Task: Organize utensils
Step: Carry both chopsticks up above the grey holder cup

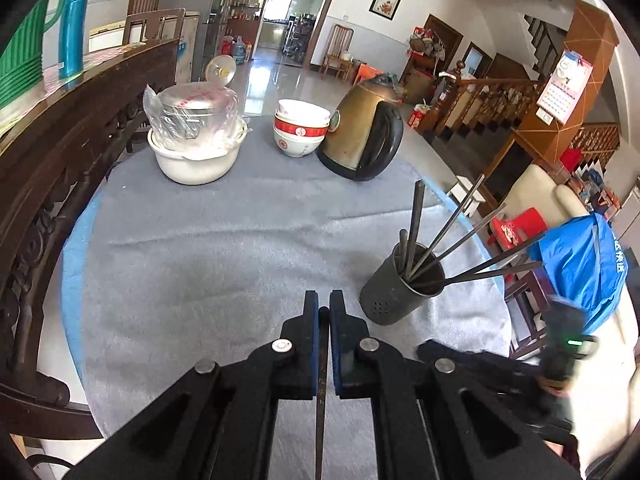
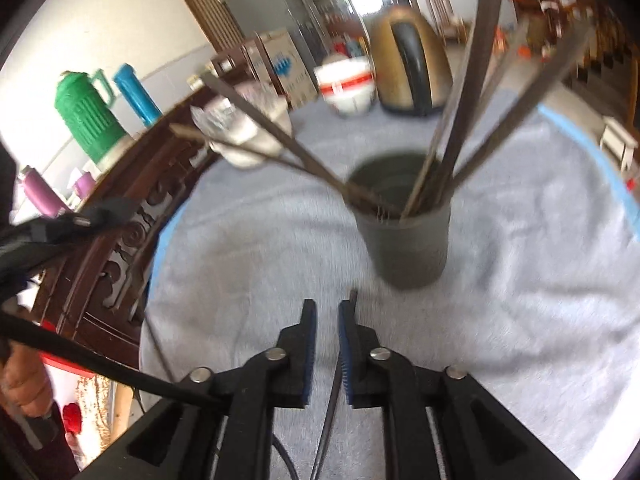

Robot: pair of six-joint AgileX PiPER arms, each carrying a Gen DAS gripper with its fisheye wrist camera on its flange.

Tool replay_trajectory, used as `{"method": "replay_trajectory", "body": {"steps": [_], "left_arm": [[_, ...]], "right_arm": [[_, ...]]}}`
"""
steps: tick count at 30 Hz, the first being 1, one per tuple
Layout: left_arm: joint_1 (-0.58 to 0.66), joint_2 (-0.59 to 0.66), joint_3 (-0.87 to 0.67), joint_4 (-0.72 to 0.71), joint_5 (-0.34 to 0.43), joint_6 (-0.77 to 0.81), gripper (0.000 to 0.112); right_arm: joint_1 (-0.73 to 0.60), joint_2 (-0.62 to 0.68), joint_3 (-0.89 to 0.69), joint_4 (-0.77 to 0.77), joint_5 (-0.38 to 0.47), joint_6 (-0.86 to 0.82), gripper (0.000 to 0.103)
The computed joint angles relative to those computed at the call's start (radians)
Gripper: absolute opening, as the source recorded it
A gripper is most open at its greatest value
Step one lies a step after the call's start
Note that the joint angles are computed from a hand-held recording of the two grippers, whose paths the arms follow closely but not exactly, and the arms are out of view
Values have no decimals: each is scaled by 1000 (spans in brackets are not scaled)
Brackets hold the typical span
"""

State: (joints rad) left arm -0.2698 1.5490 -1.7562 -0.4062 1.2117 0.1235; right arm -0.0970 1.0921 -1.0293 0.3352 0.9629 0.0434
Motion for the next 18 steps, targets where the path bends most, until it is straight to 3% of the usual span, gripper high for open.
{"method": "replay_trajectory", "body": {"steps": [2, 9, 13, 15, 16, 18], "left_arm": [[6, -26, 23, -6, -8, 15, 5], [47, -98, 81, -42, -28, 65, 5], [64, -122, 105, -67, -33, 94, 5], [68, -126, 109, -74, -32, 101, 5], [68, -130, 112, -74, -33, 103, 5], [69, -134, 115, -71, -35, 103, 5]], "right_arm": [[28, 41, 5, -25, -10, 38, 35], [161, 216, -32, -174, -44, 185, 36], [211, 333, -106, -262, 19, 271, 34], [245, 353, -118, -327, 11, 312, 25], [260, 360, -119, -356, 7, 326, 12], [255, 360, -102, -331, -18, 294, 7]]}}
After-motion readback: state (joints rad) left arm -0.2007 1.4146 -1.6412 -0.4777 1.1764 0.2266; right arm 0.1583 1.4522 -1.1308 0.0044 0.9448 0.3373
